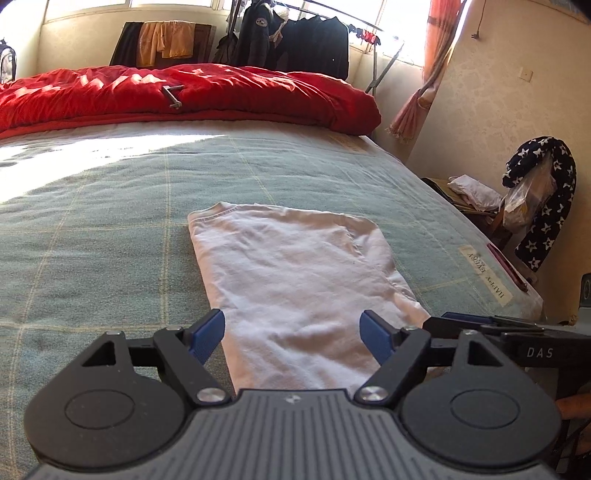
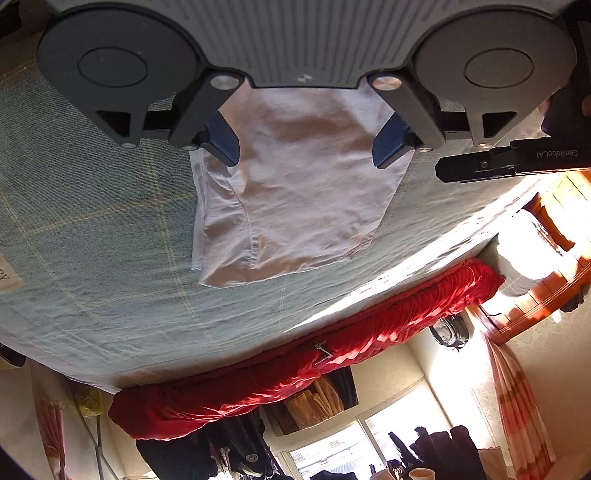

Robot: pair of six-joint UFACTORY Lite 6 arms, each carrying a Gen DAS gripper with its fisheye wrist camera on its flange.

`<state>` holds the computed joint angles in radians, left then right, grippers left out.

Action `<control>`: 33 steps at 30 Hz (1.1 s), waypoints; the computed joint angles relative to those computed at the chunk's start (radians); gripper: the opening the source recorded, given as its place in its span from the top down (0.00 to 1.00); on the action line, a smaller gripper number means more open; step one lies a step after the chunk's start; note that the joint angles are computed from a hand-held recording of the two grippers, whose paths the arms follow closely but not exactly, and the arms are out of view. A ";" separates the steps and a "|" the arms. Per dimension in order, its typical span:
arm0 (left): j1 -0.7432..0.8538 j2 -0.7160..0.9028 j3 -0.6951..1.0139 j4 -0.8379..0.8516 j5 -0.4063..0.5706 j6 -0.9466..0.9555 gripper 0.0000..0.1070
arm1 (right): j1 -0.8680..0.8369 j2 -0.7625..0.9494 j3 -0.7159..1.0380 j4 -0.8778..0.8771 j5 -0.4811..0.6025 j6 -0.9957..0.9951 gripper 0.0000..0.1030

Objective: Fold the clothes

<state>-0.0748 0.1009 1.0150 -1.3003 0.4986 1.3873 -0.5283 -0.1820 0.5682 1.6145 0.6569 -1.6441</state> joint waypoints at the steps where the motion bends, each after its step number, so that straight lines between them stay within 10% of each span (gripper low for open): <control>1: 0.005 -0.009 -0.008 0.002 0.000 -0.002 0.25 | 0.006 0.002 -0.005 0.001 -0.003 0.001 0.19; 33: -0.153 0.005 -0.116 -0.067 0.010 0.202 0.23 | -0.212 -0.041 -0.071 -0.062 -0.014 0.065 0.13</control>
